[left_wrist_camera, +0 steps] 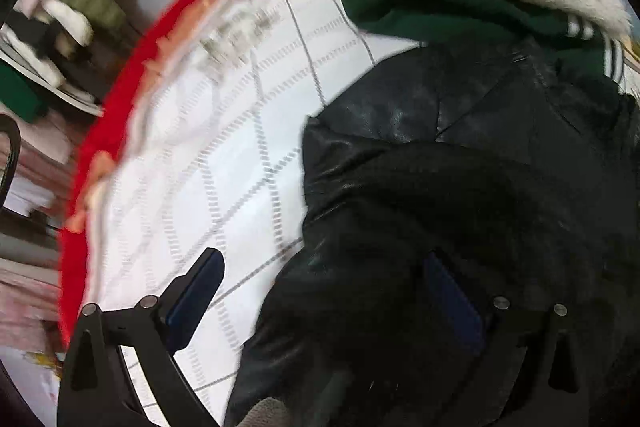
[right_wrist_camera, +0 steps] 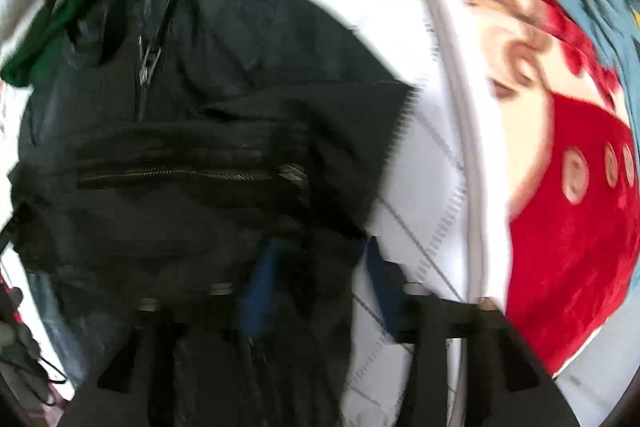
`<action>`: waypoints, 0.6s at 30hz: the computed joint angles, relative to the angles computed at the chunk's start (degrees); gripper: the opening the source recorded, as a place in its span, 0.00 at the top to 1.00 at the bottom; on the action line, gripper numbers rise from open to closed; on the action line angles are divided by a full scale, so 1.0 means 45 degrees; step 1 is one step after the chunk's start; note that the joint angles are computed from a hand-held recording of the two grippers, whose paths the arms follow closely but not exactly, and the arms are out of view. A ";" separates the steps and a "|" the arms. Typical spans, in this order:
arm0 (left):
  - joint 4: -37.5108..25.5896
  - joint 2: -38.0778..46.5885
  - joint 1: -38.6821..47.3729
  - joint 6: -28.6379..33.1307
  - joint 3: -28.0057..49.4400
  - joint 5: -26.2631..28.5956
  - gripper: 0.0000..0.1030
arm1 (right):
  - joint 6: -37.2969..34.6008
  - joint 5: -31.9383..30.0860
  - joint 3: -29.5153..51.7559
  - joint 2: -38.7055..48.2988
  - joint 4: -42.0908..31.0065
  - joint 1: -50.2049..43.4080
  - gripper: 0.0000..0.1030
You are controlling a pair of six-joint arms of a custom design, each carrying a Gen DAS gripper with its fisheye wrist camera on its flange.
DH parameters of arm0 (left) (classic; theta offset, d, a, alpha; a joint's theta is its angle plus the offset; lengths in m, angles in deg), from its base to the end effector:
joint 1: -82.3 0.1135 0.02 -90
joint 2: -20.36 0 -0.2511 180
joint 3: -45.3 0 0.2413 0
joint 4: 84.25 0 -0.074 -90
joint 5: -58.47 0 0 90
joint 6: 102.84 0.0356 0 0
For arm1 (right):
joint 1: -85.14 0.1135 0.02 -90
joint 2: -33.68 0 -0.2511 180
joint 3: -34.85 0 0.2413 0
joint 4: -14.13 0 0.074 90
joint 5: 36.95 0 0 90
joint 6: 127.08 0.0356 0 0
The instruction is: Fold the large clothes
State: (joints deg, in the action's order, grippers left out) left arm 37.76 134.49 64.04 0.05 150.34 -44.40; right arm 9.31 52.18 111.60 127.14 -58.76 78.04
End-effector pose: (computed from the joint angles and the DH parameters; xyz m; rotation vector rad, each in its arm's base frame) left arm 0.3854 -0.1188 0.2044 0.6701 2.6358 0.2805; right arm 0.2650 -0.0325 0.1852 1.4130 2.8041 0.0261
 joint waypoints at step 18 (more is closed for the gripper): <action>-1.0040 -0.5104 -1.3945 -1.5696 -0.5715 -0.3529 0.00 | -0.8397 0.0589 -0.3914 -0.6761 -0.4132 -0.7353 0.27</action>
